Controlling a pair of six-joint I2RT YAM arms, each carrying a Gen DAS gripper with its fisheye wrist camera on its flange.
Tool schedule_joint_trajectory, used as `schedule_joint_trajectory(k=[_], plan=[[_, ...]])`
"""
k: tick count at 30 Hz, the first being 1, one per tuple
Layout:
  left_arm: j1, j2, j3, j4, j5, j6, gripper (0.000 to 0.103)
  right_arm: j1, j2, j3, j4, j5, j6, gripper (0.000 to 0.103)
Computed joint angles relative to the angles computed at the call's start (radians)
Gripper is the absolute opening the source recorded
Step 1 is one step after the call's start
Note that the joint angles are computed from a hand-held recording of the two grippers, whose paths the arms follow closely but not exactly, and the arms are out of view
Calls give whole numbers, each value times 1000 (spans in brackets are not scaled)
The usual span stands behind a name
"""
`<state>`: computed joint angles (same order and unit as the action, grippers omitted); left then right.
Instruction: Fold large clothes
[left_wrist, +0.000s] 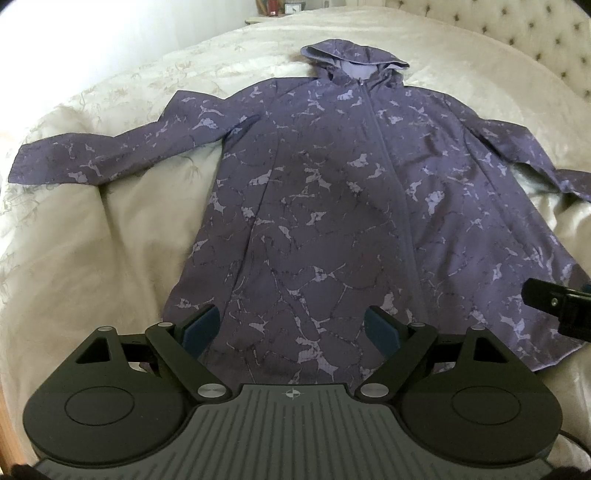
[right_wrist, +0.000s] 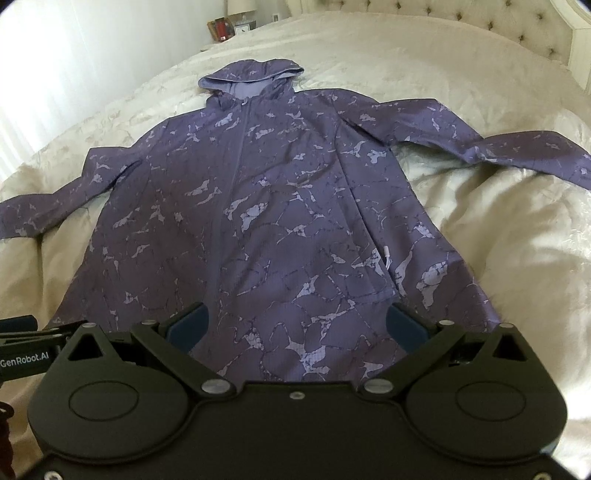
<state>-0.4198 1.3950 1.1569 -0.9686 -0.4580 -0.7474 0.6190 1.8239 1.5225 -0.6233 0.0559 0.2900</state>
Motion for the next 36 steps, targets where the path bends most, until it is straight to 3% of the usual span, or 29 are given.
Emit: schedule_joint_trajectory(k=[21,36], plan=[[24,19,-16,21,24,2,86,5,31,24,-20,-21,-6,102],[104,44,-3,88,54,90,85,-22,65,35,92,-97,-36,102]])
